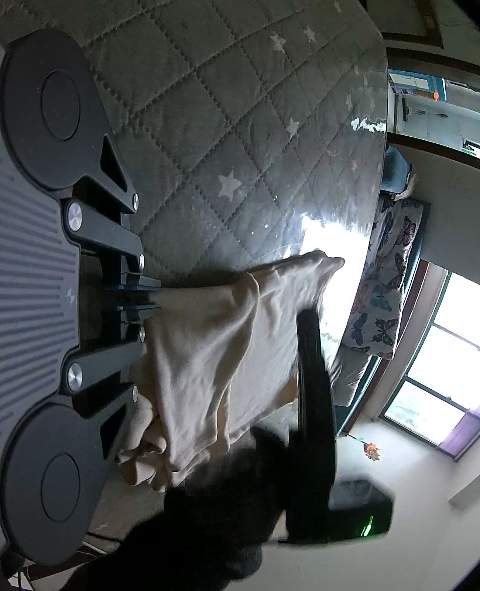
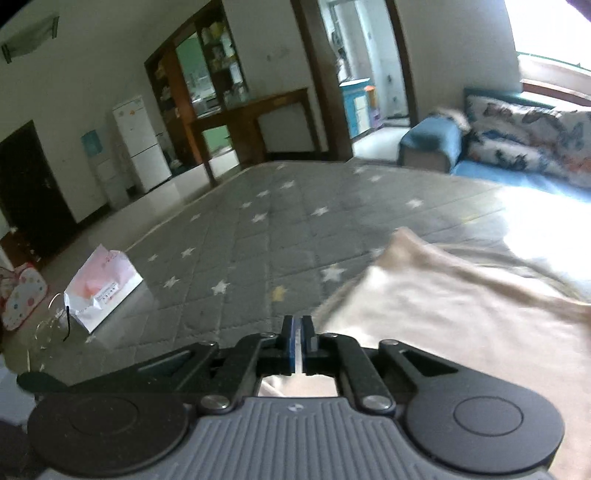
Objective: Fold clothes
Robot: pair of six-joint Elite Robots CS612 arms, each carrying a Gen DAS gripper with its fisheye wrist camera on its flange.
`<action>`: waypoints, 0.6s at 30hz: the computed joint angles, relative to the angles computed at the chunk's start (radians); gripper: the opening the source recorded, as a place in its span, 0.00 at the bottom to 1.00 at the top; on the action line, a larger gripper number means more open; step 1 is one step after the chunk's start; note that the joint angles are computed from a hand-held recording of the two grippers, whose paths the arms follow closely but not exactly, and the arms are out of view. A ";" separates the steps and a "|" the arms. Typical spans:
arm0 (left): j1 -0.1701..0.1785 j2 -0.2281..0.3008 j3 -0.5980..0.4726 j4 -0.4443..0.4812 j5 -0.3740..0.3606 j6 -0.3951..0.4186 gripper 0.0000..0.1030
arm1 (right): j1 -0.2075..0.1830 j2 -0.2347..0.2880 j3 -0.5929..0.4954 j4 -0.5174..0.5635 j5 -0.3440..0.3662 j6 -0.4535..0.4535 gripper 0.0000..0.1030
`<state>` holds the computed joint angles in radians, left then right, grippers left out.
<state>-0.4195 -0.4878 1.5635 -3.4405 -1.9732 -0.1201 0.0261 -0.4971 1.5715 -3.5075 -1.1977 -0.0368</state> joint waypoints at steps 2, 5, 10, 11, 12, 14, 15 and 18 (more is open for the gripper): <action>0.001 -0.006 0.000 -0.007 0.008 0.006 0.08 | -0.006 -0.019 0.048 -0.032 -0.024 -0.024 0.05; 0.000 -0.009 -0.015 -0.025 0.008 0.005 0.08 | -0.009 -0.033 0.111 -0.067 -0.052 -0.051 0.05; -0.017 0.012 -0.090 -0.007 -0.022 0.006 0.08 | 0.001 -0.028 0.173 -0.126 -0.116 -0.072 0.05; -0.024 0.020 -0.109 0.010 -0.018 0.013 0.08 | 0.002 -0.024 0.180 -0.136 -0.124 -0.069 0.05; -0.032 0.028 -0.127 0.031 -0.007 0.024 0.08 | 0.004 -0.021 0.184 -0.143 -0.133 -0.066 0.05; -0.046 0.042 -0.156 0.074 0.027 0.048 0.08 | 0.002 -0.014 0.199 -0.182 -0.154 -0.057 0.08; -0.052 0.047 -0.167 0.097 0.050 0.059 0.08 | -0.002 -0.016 0.208 -0.192 -0.157 -0.052 0.08; -0.054 0.059 -0.180 0.123 0.069 0.052 0.08 | -0.013 -0.023 0.239 -0.229 -0.176 -0.032 0.09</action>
<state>-0.4736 -0.4285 1.3831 -3.3179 -1.9045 -0.0681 0.0127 -0.5203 1.8107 -3.7367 -1.3741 -0.0691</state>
